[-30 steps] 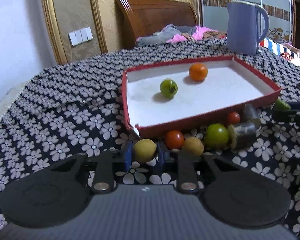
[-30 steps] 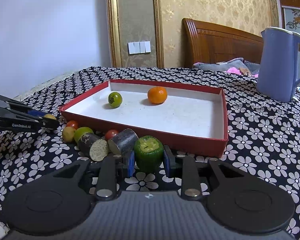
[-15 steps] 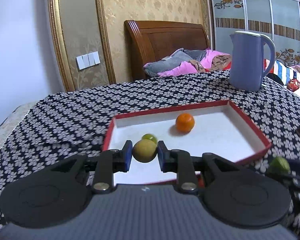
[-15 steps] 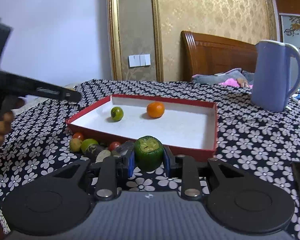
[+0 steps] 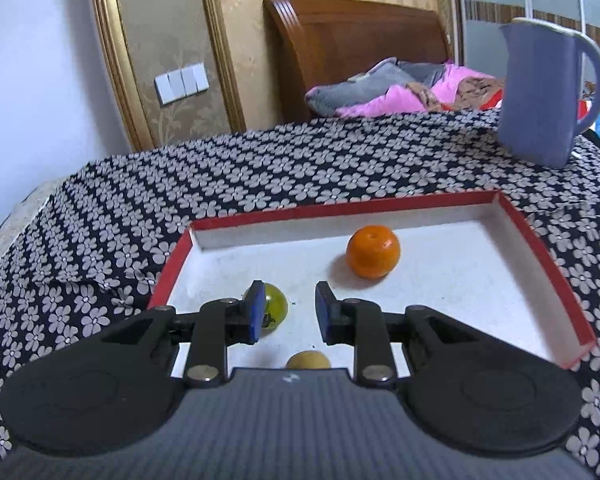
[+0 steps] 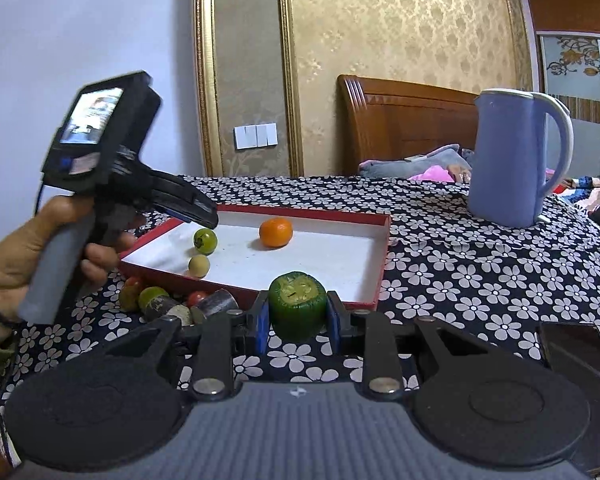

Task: Organize fruits
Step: 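Lower the yellow fruit into the tray and open the left tool, then carry the green lime into the tray and open the right tool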

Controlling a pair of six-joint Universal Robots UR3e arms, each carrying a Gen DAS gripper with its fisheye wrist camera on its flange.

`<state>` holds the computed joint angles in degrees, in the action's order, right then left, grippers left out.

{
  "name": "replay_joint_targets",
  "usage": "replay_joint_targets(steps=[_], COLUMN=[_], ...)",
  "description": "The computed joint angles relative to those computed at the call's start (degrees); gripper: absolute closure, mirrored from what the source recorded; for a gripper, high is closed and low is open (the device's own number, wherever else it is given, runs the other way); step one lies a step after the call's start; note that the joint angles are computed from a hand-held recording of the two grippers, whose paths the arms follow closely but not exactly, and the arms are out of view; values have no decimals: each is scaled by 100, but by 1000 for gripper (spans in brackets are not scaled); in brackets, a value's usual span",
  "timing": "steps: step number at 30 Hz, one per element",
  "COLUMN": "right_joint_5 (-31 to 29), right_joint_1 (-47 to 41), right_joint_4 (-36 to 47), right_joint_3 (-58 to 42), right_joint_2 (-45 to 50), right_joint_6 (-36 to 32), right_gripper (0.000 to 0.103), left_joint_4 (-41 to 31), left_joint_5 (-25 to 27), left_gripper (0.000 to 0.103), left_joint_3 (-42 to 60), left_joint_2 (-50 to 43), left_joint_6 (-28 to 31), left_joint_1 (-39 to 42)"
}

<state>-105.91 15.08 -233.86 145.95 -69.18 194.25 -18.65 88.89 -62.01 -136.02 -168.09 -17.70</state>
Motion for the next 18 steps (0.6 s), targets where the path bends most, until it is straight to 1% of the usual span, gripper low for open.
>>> replay_joint_targets(steps=[2,4,6,8,9,10,11,12,15,17,18], right_joint_5=[21,30,18,3,-4,-19,-49,-87,-234,-342,-404], right_joint_1=[-11,-10,12,54,75,105,147,191,342,458,523], right_joint_4=[-8,23,63,93,112,149,225,296,626,899,1023], right_joint_3=[4,-33,-73,-126,-157,-192,-250,-303,-524,-677,-749], right_joint_2=[4,12,15,40,51,55,47,35,-54,-155,-201], right_joint_6=[1,-8,4,23,30,38,57,67,93,126,158], right_gripper=[75,75,75,75,75,75,75,75,75,75,75], left_joint_4=[-46,173,397,685,867,1030,1239,1580,2775,3490,3802], left_joint_5=[48,113,214,215,169,134,132,141,308,464,452], left_gripper=[78,73,61,55,47,43,30,19,14,12,12], left_joint_3=[49,-215,-523,-960,-1254,-1539,-1859,-2268,-3393,-3998,-4254], left_joint_2=[-51,43,190,436,607,771,939,1118,1449,1520,1523], left_joint_6=[-33,31,56,1,-50,-96,-182,-291,-430,-496,-541], left_joint_1=[6,31,70,178,272,359,450,559,800,925,1006])
